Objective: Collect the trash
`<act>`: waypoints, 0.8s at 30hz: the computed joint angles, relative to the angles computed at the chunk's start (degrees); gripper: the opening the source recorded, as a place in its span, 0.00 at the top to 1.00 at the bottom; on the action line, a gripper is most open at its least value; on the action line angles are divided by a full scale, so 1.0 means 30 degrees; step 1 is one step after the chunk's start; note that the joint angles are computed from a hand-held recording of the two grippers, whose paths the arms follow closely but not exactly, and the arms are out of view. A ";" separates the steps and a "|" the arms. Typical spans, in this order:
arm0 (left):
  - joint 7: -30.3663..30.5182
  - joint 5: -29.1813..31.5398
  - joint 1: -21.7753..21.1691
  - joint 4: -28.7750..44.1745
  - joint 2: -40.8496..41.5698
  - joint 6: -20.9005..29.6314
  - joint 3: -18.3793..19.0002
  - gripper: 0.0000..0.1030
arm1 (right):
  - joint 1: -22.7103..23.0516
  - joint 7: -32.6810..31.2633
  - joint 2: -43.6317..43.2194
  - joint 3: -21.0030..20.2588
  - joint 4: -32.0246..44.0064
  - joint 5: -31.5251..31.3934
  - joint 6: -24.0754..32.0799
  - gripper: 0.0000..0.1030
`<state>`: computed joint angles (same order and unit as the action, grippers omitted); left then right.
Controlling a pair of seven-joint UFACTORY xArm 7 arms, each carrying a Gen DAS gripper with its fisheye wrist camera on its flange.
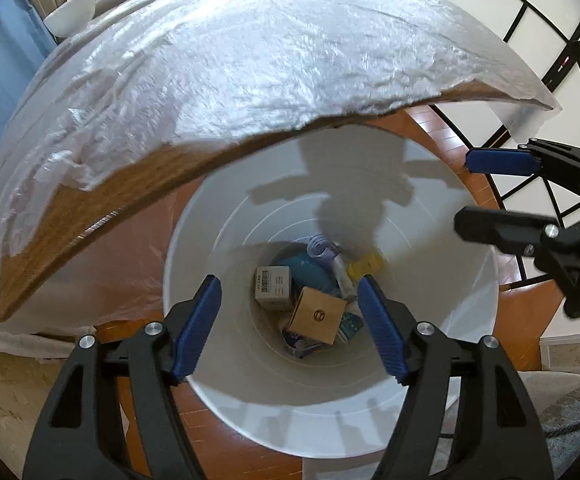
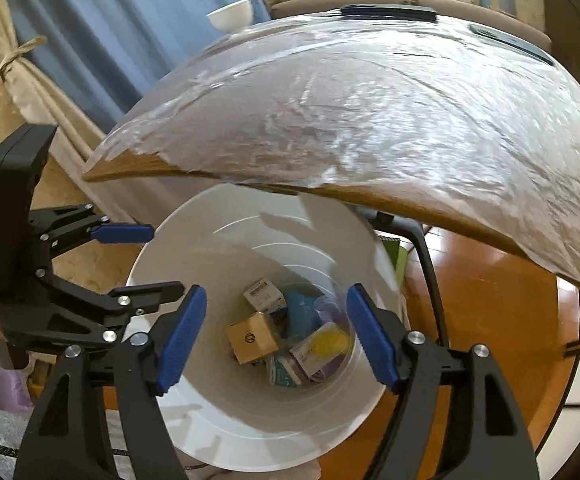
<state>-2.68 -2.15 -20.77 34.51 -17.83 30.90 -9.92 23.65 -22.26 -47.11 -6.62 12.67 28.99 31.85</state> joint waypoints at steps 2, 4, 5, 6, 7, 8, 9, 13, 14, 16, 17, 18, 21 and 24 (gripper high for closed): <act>0.0007 0.0137 0.0125 -0.0084 -0.0618 -0.0331 0.0081 0.28 | -0.0435 0.0052 -0.1058 0.0094 -0.0099 -0.0324 0.0055 0.25; -0.0064 0.0057 0.0330 -0.0160 -0.1424 -0.0973 0.0286 0.13 | -0.1080 -0.0040 -0.2205 0.0012 -0.0138 -0.0881 -0.0132 0.19; -0.0418 0.0327 0.0703 -0.0194 -0.1800 -0.1575 0.0234 0.10 | -0.1521 -0.0171 -0.2546 -0.0224 0.0040 -0.1194 -0.0370 0.17; -0.0662 0.0533 0.0999 -0.0057 -0.1921 -0.1983 0.0223 0.10 | -0.1778 -0.0257 -0.2607 -0.0473 0.0202 -0.1383 -0.0557 0.15; -0.0831 0.0688 0.1321 0.0335 -0.1791 -0.2346 0.0324 0.10 | -0.2064 -0.0395 -0.2397 -0.0820 0.0518 -0.1534 -0.0942 0.15; -0.0954 0.0784 0.1565 0.0626 -0.1652 -0.2657 0.0420 0.10 | -0.2275 -0.0585 -0.2078 -0.1200 0.0838 -0.1632 -0.1366 0.15; -0.1172 0.0995 0.2037 0.1097 -0.1288 -0.3253 0.0552 0.10 | -0.2589 -0.0828 -0.1404 -0.1623 0.1337 -0.1767 -0.2061 0.15; -0.2879 0.2928 0.4104 0.3387 0.0914 -0.4309 0.0211 0.10 | -0.3129 -0.1258 0.1971 -0.2699 0.3418 -0.1924 -0.4700 0.11; -0.3263 0.3317 0.4430 0.3984 0.1526 -0.4425 0.0253 0.10 | -0.3132 -0.1199 0.3333 -0.2997 0.4269 -0.1780 -0.5387 0.10; -0.3674 0.3402 0.4638 0.5565 0.3202 -0.4535 0.0642 0.10 | -0.2612 -0.1584 0.5085 -0.3671 0.5462 -0.1284 -0.6080 0.10; -0.3964 0.3526 0.4719 0.6370 0.4061 -0.4565 0.0826 0.10 | -0.2830 -0.1405 0.6382 -0.3517 0.6280 -0.1273 -0.6523 0.10; -0.4682 0.4094 0.4759 0.6830 0.4418 -0.4328 0.0832 0.10 | -0.2798 -0.1425 0.7464 -0.3456 0.7052 -0.1143 -0.6768 0.10; -0.5684 0.4749 0.4628 0.9233 0.6957 -0.3880 0.1455 0.10 | -0.2842 -0.1947 1.0239 -0.3161 0.8894 -0.0546 -0.7715 0.10; -0.5766 0.4409 0.4306 1.0974 0.8785 -0.3622 0.2023 0.10 | -0.3154 -0.2838 1.2196 -0.3109 1.0612 0.0447 -0.7158 0.10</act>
